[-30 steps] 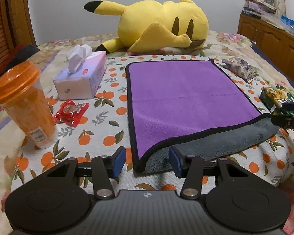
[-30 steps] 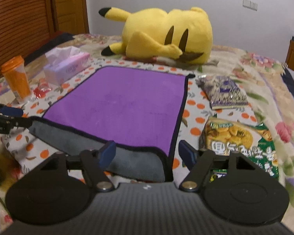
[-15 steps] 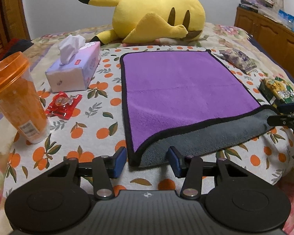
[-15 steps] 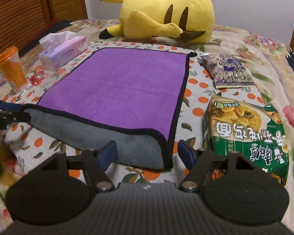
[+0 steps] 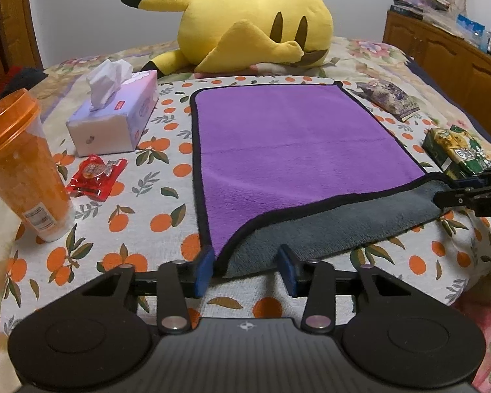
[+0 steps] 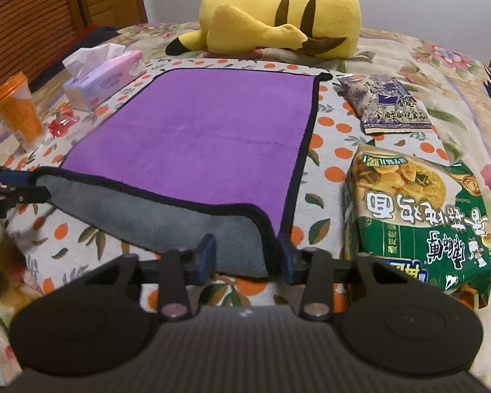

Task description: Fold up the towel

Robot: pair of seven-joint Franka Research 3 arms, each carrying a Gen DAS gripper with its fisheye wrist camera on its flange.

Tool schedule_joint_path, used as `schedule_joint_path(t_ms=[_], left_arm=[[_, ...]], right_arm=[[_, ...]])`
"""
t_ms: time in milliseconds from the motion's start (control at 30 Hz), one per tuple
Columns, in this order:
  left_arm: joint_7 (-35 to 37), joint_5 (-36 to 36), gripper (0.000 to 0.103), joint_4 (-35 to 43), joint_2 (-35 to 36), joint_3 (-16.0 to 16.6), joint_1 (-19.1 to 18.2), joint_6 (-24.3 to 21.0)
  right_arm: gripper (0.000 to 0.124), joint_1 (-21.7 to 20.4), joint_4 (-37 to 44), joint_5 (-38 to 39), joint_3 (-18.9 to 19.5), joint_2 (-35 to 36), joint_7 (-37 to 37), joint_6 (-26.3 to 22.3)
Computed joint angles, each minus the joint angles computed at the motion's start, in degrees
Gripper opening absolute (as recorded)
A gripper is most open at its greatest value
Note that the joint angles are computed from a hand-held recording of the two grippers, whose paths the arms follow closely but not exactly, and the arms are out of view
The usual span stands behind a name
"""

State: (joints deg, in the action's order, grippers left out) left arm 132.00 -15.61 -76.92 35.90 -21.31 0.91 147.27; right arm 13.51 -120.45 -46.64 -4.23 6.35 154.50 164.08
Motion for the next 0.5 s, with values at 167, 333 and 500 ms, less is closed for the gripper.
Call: schedule_joint_path(t_ms=[167,333,500], left_arm=[[1.5,-0.5,0.019,-0.5,-0.2,-0.7,0.5,0.1],[3.0,-1.2,0.014,-1.1,-0.6,-1.0,0.8,0.4],[4.0,-2.4,0.012,-1.2,-0.7,-1.5,1.1,0.5]], right_arm=[[0.021,-0.1,0.0,-0.3,-0.1,0.0,-0.2,0.2],[0.005,0.0,0.2,-1.1,-0.1,0.1,-0.3,-0.5],[0.004,0.0,0.2,-2.8,-0.3,-0.1,1.1,-0.2]])
